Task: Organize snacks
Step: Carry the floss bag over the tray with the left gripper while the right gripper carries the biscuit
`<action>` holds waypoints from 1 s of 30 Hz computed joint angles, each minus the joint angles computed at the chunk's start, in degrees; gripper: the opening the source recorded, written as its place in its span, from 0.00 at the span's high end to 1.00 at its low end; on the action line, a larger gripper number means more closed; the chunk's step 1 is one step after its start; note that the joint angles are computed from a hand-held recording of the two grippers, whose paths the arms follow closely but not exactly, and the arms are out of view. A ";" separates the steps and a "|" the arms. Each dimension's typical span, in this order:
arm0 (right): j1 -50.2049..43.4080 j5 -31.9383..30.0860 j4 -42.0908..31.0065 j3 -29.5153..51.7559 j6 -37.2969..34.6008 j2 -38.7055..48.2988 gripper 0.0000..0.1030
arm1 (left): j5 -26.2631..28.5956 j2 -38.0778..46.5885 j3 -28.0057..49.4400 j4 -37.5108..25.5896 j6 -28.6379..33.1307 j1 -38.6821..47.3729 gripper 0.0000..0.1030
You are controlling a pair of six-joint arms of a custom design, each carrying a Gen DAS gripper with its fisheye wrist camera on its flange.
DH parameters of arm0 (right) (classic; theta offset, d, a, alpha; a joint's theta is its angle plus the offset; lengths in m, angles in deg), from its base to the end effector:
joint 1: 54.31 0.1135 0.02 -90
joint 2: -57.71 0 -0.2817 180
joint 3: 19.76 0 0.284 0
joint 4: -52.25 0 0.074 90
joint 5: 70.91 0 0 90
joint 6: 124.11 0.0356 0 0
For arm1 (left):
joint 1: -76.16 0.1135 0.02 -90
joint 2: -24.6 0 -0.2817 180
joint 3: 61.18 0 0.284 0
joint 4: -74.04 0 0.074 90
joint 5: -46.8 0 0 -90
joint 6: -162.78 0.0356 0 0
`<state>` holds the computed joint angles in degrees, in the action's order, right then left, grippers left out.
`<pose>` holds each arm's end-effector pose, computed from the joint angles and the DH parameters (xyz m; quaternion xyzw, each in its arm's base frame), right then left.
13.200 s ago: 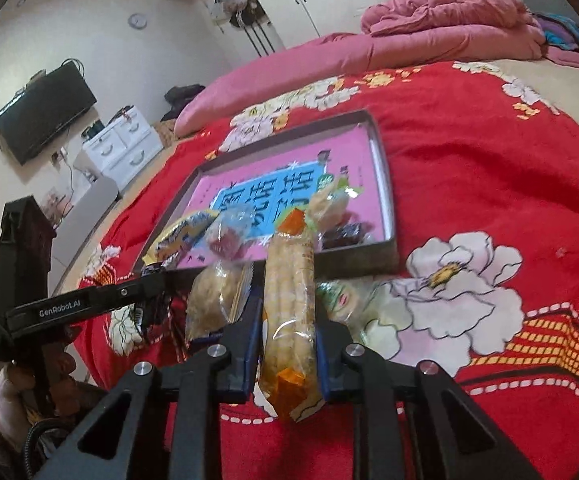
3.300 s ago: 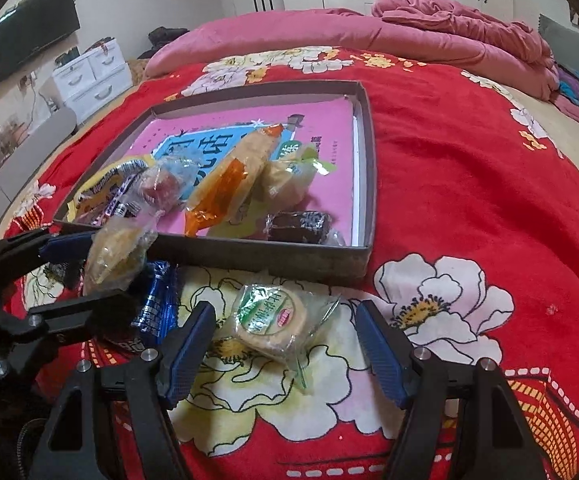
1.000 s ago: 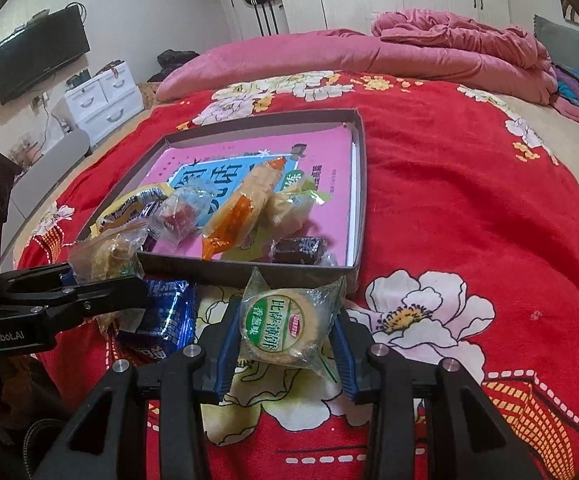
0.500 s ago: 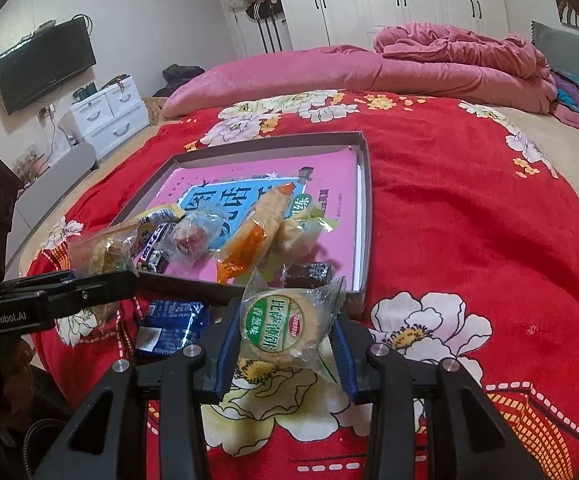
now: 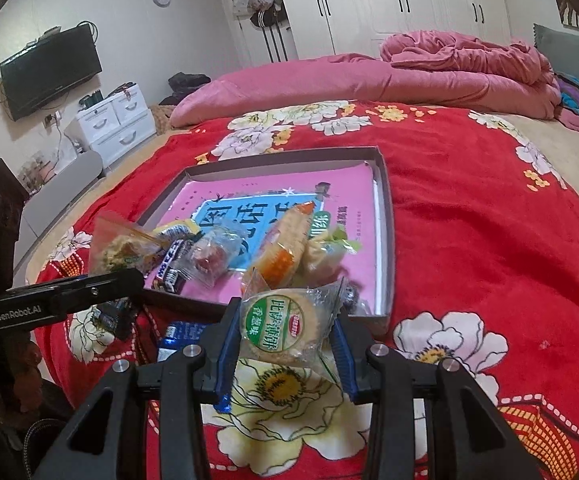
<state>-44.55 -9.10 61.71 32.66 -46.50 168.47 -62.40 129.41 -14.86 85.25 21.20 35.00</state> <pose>0.3305 0.0739 0.0558 -0.2584 0.8748 0.2201 0.3458 0.2437 -0.1975 0.0647 -0.1439 0.9090 -0.1528 0.3602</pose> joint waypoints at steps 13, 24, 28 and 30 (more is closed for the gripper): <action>3.99 1.02 0.96 1.02 2.87 0.39 0.60 | 0.96 0.95 -0.82 1.28 0.05 3.14 0.63; 6.31 1.91 2.55 1.43 4.63 0.70 0.60 | 2.51 2.68 -0.66 2.34 -0.28 5.48 0.66; 7.51 2.49 3.50 1.72 5.63 0.90 0.60 | 3.13 3.05 -0.53 2.63 -0.40 6.18 0.67; 8.22 2.89 3.87 1.96 6.32 1.16 0.60 | 3.40 3.42 -0.33 2.46 -0.61 6.53 0.67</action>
<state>-36.33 -6.21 65.59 34.62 -40.17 169.63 -58.99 132.83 -15.19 87.71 20.59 41.53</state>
